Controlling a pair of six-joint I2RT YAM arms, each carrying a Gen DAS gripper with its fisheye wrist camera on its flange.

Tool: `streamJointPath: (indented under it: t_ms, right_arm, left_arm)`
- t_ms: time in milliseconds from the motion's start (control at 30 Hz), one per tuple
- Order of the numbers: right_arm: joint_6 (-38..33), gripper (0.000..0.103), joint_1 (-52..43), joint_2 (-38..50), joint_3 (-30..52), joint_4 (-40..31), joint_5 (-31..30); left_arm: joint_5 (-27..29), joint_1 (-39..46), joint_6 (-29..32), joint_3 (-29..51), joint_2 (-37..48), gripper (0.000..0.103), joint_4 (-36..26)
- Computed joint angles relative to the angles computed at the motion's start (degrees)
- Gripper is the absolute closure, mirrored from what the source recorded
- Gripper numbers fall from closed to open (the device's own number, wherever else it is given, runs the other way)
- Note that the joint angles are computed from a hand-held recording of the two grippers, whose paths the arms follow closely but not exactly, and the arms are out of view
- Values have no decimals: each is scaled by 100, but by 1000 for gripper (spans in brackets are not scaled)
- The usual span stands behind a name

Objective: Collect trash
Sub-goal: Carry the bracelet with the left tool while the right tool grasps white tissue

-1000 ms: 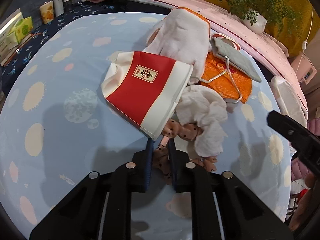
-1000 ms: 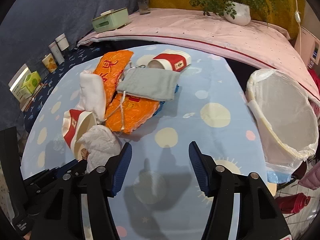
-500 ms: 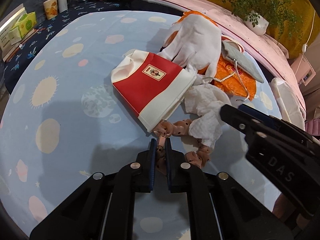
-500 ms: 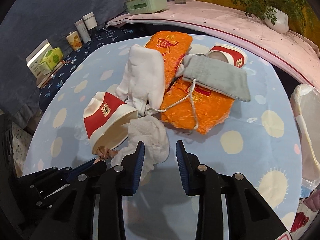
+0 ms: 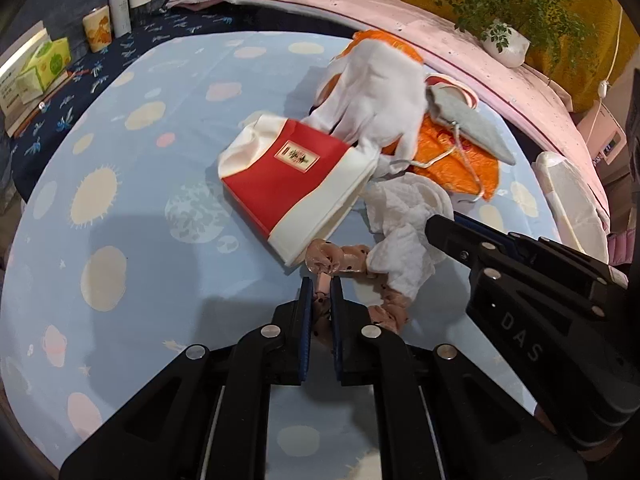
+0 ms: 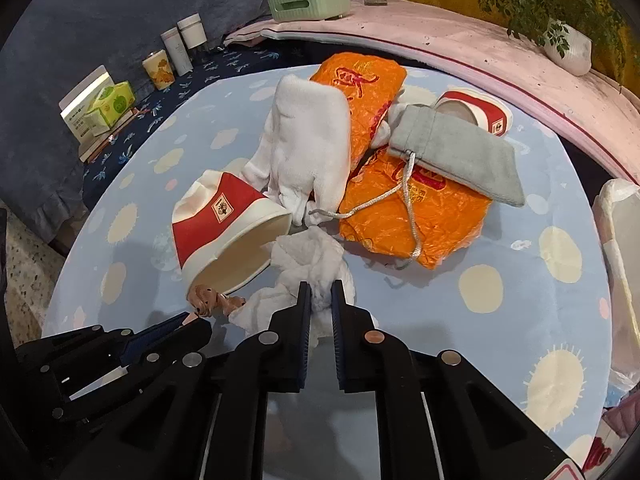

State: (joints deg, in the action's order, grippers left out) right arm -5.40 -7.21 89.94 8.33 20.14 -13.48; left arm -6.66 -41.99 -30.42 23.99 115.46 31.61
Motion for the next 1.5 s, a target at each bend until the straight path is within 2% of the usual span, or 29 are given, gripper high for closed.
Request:
streamJointPath:
  t_ms: [100,233,333,467,600,800,967,1233,1500]
  right_arm:
    - [-343,93,-439,-1072,-87,-927,-209]
    - [-1003,93,-1298,-2754,-9,-2547,-576]
    - [-1544,93,-2052,-3539,204,-3506,-875]
    - [-2379,94,-3363,-3792,662,-4339,-1475]
    - [-3194,94,-4661,-3472,1196,-4713,-1953]
    - [-3881,94,-6121,-2374,1961,-4474,-2368]
    - [-3892,94,-6751,-1330,2476,-3840,-2347]
    - [-3507,94,-7051,196,3263,-2946,-2015]
    - [-3058,94,-6950,1269,3867,-2450,-1608]
  left_arm:
    - [-75,-169,-66,-35,-376,95,-249]
    - [-225,-500,-174,54,-947,95,-768]
    - [-357,-821,-227,253,-1291,95,-1189]
    - [-554,-1254,-215,693,-1556,95,-1692]
    - [-694,-1664,-133,1375,-1461,95,-2116]
    - [-864,-2156,20,2611,-876,95,-2610]
    - [-913,-2453,218,3859,-180,95,-3064]
    - [-697,-2637,575,5706,1035,95,-3643]
    - [-412,-2666,801,7501,2232,95,-4251]
